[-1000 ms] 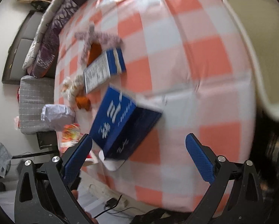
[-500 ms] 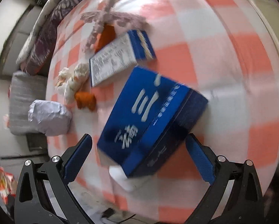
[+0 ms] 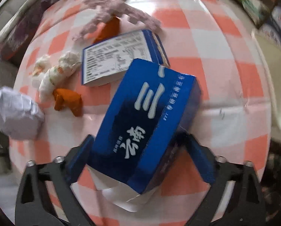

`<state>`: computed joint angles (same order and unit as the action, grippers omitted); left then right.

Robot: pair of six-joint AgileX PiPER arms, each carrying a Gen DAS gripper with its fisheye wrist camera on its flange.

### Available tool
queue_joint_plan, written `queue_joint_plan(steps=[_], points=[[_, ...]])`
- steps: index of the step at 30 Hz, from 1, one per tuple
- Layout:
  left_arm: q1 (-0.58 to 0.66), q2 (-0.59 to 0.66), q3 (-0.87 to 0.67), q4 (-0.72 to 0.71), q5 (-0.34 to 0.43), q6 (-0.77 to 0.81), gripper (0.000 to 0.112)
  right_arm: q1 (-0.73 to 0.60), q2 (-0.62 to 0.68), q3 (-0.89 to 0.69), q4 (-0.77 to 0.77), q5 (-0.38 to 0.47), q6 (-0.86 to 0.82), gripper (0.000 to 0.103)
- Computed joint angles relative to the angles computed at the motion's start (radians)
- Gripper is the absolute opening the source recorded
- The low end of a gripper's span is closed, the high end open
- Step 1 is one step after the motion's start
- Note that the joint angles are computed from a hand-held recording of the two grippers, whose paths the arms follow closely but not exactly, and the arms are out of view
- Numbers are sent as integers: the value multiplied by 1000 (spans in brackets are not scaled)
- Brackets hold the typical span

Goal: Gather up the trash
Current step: 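Close the right gripper on the blue carton and lift it, then carry both items over the white bin and open both grippers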

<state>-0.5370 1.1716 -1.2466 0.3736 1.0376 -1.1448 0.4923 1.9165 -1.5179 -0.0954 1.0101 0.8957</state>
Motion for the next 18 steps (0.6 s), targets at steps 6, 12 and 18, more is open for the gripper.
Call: queue_joint_plan(steps=[6,12,18], points=[[-5,-8,8,2,-17,4,29,-49,-113,107,86,-150,-329,54],[-51,8,-1,61,-10,-38,29,-80,-256,127,107,-170,-552,53],[-162,74,-48,168,29,-96,29,-128,-371,110,154,-161,-707,53]])
